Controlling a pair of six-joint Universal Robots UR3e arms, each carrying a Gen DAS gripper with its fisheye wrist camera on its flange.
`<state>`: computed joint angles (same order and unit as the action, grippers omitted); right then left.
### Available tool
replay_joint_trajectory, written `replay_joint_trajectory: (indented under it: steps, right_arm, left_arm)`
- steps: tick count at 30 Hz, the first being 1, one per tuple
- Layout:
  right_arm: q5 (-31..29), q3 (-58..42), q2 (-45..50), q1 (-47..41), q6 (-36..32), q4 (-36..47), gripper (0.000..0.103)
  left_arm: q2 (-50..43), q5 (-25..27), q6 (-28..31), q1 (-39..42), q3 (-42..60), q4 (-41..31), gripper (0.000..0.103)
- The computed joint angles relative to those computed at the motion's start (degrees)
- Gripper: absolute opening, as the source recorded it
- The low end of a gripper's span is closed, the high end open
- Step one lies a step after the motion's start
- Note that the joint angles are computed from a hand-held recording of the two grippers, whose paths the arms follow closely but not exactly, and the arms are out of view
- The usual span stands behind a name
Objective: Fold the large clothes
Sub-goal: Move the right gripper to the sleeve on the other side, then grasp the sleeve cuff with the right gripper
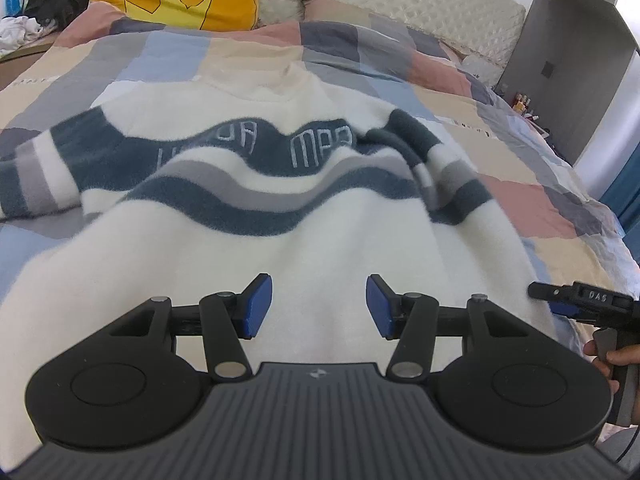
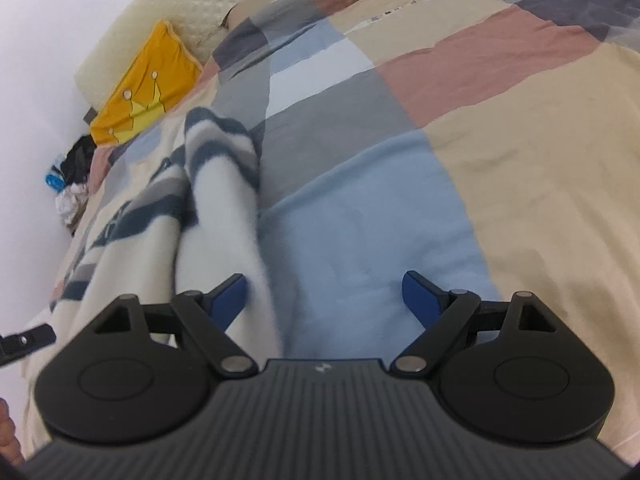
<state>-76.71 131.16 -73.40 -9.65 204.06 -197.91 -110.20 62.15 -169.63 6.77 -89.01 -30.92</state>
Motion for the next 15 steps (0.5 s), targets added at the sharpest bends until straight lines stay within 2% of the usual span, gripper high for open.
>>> replay_joint_trajectory:
  steps: [4,7,8,9,13,15]
  right_arm:
    - [1.06,-3.26,0.5,1.39,-3.52,3.86,0.087]
    - [6.28,-2.5,-0.07,-0.17,-4.36,3.76,0.073]
    - [9.59,-2.64,0.28,-1.16,-5.18,3.78,0.061]
    - [11.76,-3.12,0.47,-1.52,-6.2,4.72,0.056]
    - [8.88,-8.98,0.5,1.31,-9.06,16.35,0.043]
    - [6.58,-10.12,-0.14,2.65,-10.03,18.28,0.014]
  left_arm:
    - [0.12,-1.25,-0.3,0.82,-0.14,-0.39,0.058]
    - [0.54,-1.47,-0.47,1.17,-0.67,0.23,0.058]
    - [0.65,-1.99,-0.46,1.48,-0.75,0.02,0.058]
    - [0.78,-2.49,-0.47,1.78,-0.93,-0.08,0.058]
    - [1.39,-3.29,-0.4,2.68,-1.94,0.23,0.058]
    - [1.71,-3.68,-0.08,3.11,-2.44,0.45,0.058]
